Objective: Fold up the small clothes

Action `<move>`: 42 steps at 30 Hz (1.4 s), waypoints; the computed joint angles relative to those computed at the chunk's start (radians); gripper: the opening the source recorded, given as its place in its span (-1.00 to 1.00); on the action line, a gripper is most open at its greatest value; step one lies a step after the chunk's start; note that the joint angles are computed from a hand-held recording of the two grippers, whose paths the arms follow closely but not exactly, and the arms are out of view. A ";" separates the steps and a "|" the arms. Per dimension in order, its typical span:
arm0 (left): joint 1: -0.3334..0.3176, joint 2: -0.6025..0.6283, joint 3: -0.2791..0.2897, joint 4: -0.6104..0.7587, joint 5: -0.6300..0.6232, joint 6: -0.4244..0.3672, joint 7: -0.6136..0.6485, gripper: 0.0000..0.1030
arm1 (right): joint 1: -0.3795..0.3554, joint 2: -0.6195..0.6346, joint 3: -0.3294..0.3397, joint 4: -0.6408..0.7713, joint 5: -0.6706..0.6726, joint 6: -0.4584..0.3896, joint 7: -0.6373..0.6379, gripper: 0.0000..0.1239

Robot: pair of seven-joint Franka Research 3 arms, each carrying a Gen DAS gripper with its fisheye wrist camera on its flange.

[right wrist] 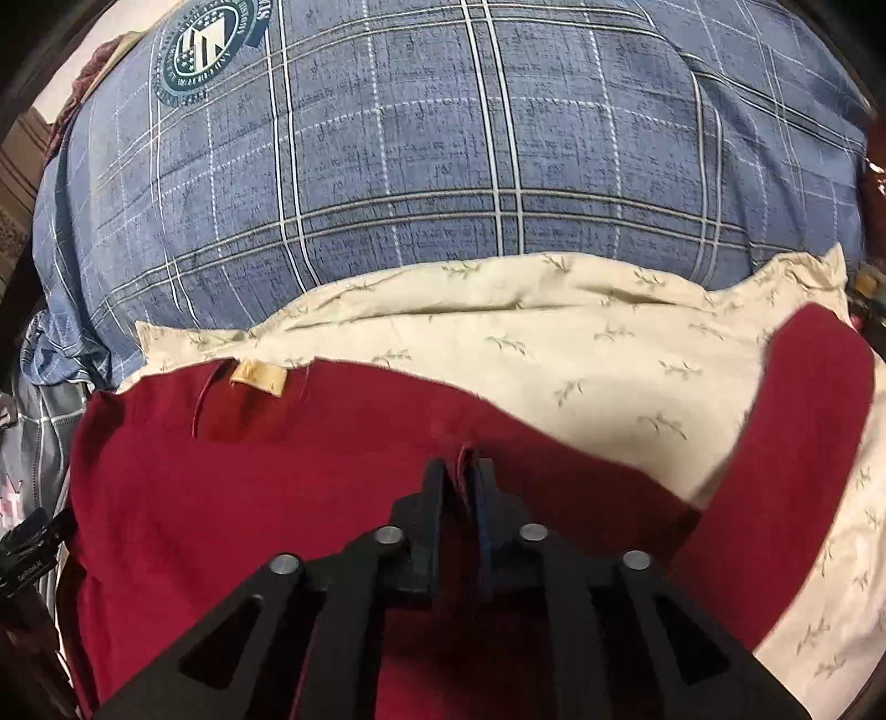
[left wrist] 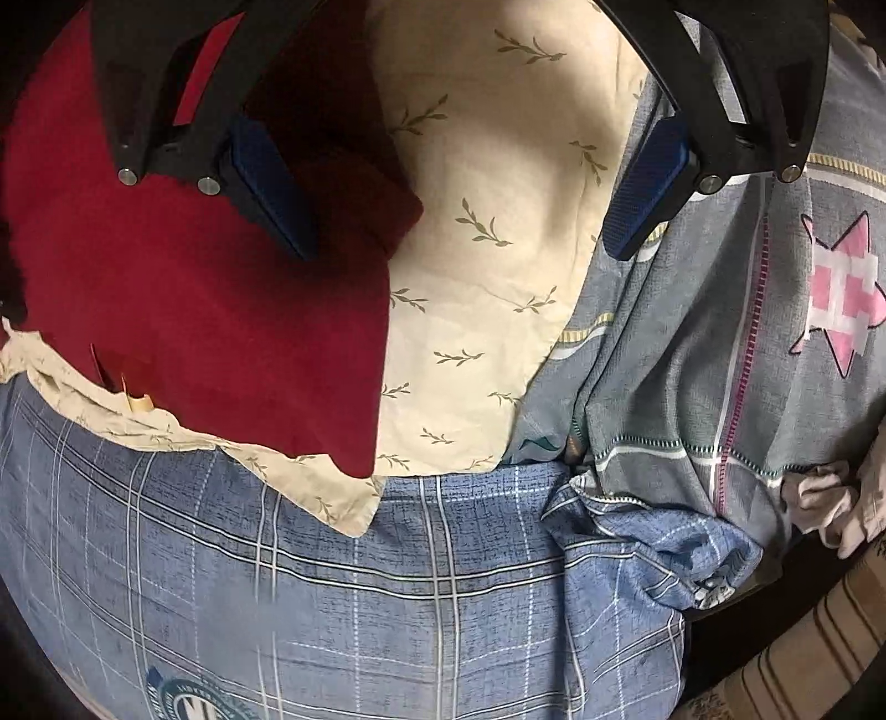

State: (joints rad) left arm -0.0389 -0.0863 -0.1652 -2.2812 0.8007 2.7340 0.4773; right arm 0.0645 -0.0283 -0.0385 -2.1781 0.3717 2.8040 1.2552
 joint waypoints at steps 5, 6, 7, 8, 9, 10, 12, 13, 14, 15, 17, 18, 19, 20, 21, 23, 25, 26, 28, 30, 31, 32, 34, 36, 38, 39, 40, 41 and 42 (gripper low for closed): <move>0.002 0.001 0.002 0.004 -0.009 -0.027 -0.007 1.00 | 0.088 -0.073 -0.019 -0.020 0.350 -0.010 -0.283 -0.44; 0.001 0.003 0.002 0.007 -0.015 -0.034 -0.002 1.00 | 0.107 -0.068 -0.018 0.006 0.410 -0.077 -0.352 -0.44; 0.000 0.004 0.002 0.007 -0.020 -0.037 0.001 1.00 | 0.119 -0.054 -0.008 0.032 0.443 -0.126 -0.394 -0.44; 0.000 0.004 0.003 0.007 -0.019 -0.035 0.000 1.00 | 0.128 -0.037 0.005 0.055 0.467 -0.151 -0.426 -0.44; 0.000 0.003 0.003 0.006 -0.016 -0.033 -0.001 1.00 | 0.139 -0.012 0.022 0.083 0.482 -0.168 -0.455 -0.44; 0.001 0.002 0.004 0.005 -0.016 -0.031 0.001 1.00 | 0.150 0.021 0.041 0.116 0.483 -0.185 -0.483 -0.44; 0.001 0.004 0.007 0.003 -0.030 -0.024 0.013 1.00 | 0.165 0.091 0.074 0.184 0.421 -0.197 -0.479 -0.30; 0.002 0.004 0.010 0.001 -0.042 -0.017 0.020 1.00 | 0.174 0.127 0.087 0.216 0.377 -0.187 -0.463 -0.24; 0.002 0.006 0.012 0.000 -0.055 -0.013 0.028 1.00 | 0.178 0.157 0.098 0.246 0.346 -0.189 -0.461 -0.11; 0.003 0.008 0.013 0.000 -0.067 -0.009 0.035 1.00 | 0.179 0.190 0.106 0.281 0.313 -0.208 -0.469 0.06; 0.004 0.012 0.016 0.001 -0.089 -0.003 0.055 1.00 | 0.188 0.256 0.111 0.350 0.202 -0.269 -0.450 0.07; 0.004 0.012 0.016 0.001 -0.094 -0.002 0.058 1.00 | 0.193 0.281 0.111 0.370 0.155 -0.281 -0.439 0.03; 0.005 0.013 0.016 0.002 -0.097 0.000 0.059 1.00 | 0.193 0.294 0.116 0.374 0.135 -0.275 -0.442 -0.03; 0.006 0.015 0.017 0.002 -0.102 0.004 0.061 1.00 | 0.182 0.293 0.127 0.369 0.152 -0.267 -0.461 -0.38; 0.007 0.016 0.020 0.000 -0.117 0.010 0.070 1.00 | 0.166 0.290 0.141 0.372 0.186 -0.283 -0.487 -0.80; 0.008 0.017 0.023 -0.002 -0.144 0.020 0.083 1.00 | 0.159 0.272 0.145 0.359 0.202 -0.277 -0.505 -0.93; 0.011 0.019 0.021 0.000 -0.138 0.020 0.070 1.00 | 0.163 0.252 0.143 0.332 0.207 -0.229 -0.506 -0.94; 0.012 0.022 0.019 0.003 -0.128 0.016 0.060 1.00 | 0.175 0.252 0.134 0.320 0.183 -0.184 -0.476 -0.95; 0.011 0.027 0.016 0.009 -0.112 0.008 0.048 1.00 | 0.210 0.285 0.106 0.331 0.080 -0.131 -0.358 -0.95; 0.010 0.027 0.015 0.012 -0.095 0.002 0.037 1.00 | 0.202 0.294 0.117 0.331 0.082 -0.120 -0.325 -0.94; 0.010 0.027 0.017 0.011 -0.098 0.006 0.043 1.00 | 0.185 0.279 0.135 0.317 0.120 -0.114 -0.344 -0.93; 0.009 0.025 0.019 0.009 -0.106 0.008 0.049 1.00 | 0.165 0.258 0.150 0.305 0.168 -0.127 -0.367 -0.84; 0.010 0.021 0.021 0.004 -0.118 0.014 0.054 1.00 | 0.150 0.204 0.150 0.264 0.211 -0.145 -0.386 -0.74; 0.011 0.019 0.018 0.004 -0.108 0.009 0.045 1.00 | 0.145 0.143 0.143 0.205 0.245 -0.136 -0.428 -0.31; 0.009 0.017 0.013 0.007 -0.089 -0.005 0.033 1.00 | 0.146 0.074 0.130 0.130 0.273 -0.135 -0.474 -0.26; 0.008 0.015 0.012 0.007 -0.086 -0.009 0.032 1.00 | 0.151 0.057 0.124 0.105 0.284 -0.137 -0.488 -0.26; 0.007 0.012 0.011 0.004 -0.082 -0.010 0.028 1.00 | 0.153 0.034 0.116 0.074 0.294 -0.135 -0.500 -0.27; 0.007 0.008 0.010 0.002 -0.073 -0.010 0.019 1.00 | 0.157 0.023 0.109 0.050 0.297 -0.127 -0.500 -0.28; 0.007 0.005 0.008 0.001 -0.065 -0.011 0.012 1.00 | 0.160 0.022 0.103 0.037 0.283 -0.121 -0.483 -0.28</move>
